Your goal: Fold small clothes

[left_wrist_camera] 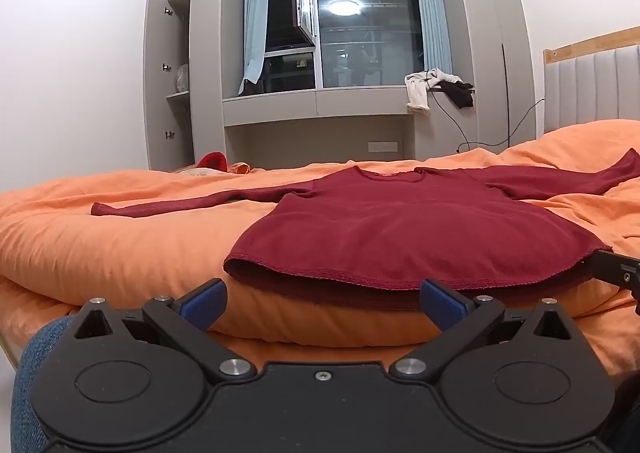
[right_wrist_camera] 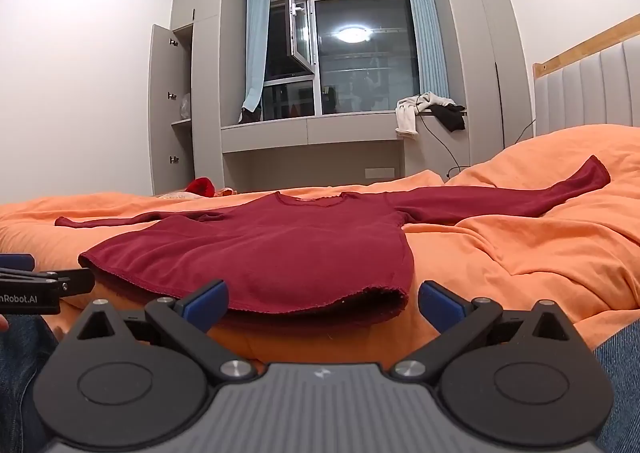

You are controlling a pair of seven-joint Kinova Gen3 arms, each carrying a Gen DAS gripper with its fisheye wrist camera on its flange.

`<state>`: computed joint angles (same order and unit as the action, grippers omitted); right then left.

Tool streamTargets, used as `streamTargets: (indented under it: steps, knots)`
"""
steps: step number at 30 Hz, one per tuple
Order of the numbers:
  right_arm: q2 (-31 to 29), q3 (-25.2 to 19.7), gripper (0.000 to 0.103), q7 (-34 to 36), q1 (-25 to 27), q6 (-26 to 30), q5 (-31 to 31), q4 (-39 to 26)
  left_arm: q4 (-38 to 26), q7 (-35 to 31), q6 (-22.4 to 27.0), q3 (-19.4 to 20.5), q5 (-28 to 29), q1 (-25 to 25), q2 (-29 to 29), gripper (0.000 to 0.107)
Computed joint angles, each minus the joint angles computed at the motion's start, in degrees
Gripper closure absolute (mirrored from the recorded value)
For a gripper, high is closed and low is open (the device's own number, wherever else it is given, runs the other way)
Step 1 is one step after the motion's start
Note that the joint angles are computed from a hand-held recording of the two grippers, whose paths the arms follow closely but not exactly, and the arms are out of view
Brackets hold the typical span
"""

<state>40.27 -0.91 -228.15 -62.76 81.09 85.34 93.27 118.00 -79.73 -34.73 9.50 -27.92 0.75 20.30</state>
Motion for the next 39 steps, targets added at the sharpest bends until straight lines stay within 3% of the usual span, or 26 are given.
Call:
streamTargets:
  steps: [39]
  knots:
    - [0.1, 0.1, 0.0, 0.6, 0.2, -0.8, -0.7, -0.3, -1.1, 2.8, 0.5, 0.6, -3.1, -1.3, 0.6, 0.005]
